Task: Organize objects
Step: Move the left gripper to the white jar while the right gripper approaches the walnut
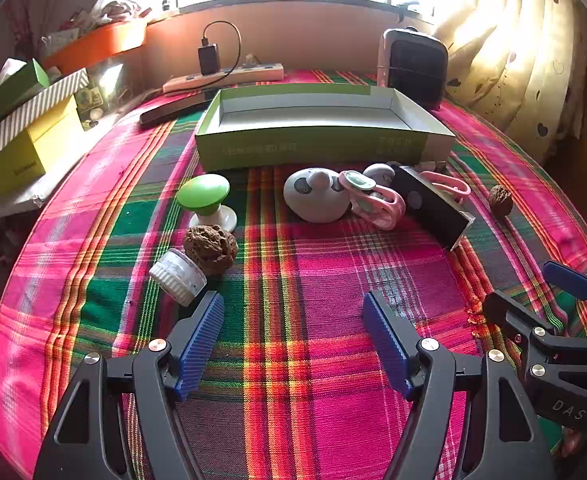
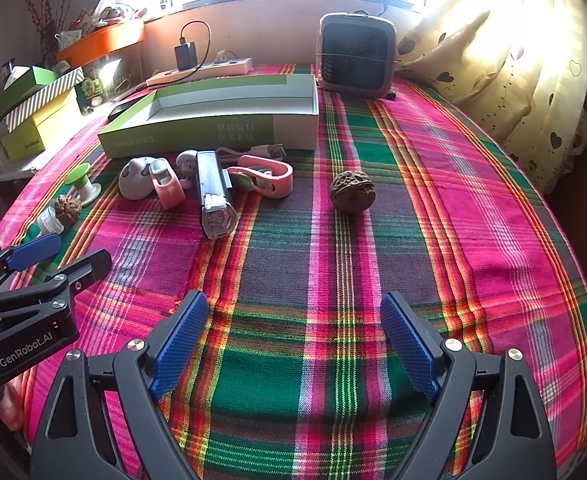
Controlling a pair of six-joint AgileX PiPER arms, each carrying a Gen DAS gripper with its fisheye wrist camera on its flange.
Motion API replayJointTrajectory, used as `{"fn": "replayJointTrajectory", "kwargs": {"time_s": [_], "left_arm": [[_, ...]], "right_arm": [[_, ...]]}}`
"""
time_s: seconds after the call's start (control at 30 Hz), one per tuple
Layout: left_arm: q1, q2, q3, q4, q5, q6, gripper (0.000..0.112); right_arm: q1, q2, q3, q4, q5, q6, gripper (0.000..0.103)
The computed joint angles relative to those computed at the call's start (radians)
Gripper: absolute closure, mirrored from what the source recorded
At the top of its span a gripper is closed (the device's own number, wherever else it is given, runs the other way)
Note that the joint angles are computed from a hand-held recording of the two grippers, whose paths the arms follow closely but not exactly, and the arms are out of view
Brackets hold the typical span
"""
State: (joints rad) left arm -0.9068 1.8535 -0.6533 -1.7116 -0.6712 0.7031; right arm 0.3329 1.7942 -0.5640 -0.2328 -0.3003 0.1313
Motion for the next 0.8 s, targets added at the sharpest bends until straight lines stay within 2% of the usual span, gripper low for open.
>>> {"fn": "replayJointTrajectory", "kwargs": {"time_s": [0.47,0.6,0.73,0.8], "left_arm": [[0.003,0.001,-0.001,-0.001,0.004,0.006,0.041],[0.022,-0.015,0.012,0.019,0.036,0.022,0.041],[0.03,-0.041,0.048,0.064,0.066,0.007,0.041],[0.037,-0.058,0.074,0.085,0.074,-0.02,0.041]], "right_arm": [[0.0,0.004,-0.01,-0.018,0.01,0.017,0.015],[-0.01,0.009,-0.028,-0.103,0.026,0.079,0.015],[-0.047,0.014,-0.053,-0.312,0.039,0.232,0.015],[-0.064,0.013,-0.065,-0.333,0.053,0.244,0.016]]}}
